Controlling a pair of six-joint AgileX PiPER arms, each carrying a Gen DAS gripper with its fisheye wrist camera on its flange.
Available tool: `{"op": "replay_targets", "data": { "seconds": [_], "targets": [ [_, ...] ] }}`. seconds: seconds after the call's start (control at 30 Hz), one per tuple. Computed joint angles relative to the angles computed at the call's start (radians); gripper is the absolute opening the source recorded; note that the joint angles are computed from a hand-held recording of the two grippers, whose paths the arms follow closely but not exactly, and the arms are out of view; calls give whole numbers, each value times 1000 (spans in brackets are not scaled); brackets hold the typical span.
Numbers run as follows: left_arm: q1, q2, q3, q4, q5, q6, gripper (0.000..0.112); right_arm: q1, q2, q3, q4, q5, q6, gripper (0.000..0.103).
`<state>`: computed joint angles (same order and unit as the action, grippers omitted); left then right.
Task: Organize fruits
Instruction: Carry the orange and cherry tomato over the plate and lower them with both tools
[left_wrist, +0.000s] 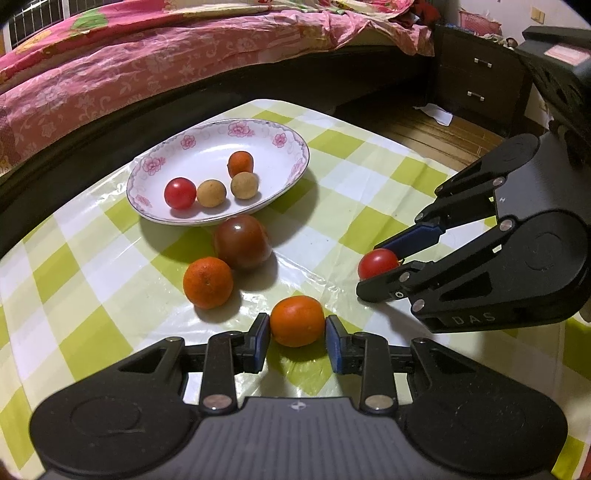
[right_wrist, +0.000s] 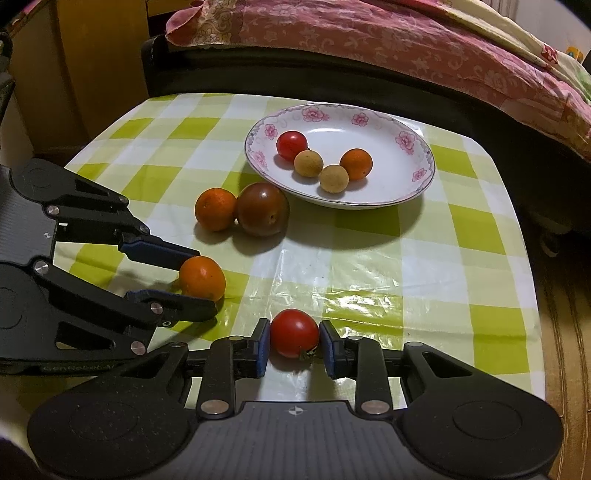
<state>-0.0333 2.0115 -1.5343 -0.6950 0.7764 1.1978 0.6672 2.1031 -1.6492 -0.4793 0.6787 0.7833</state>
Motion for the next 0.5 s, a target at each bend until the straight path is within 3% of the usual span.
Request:
{"op": "replay_targets", "data": {
  "seconds": [0.5],
  "targets": [
    [0,15,-75,-24,4,-39,39,-23,-7,-26,21,-42,7,24]
  ]
}}
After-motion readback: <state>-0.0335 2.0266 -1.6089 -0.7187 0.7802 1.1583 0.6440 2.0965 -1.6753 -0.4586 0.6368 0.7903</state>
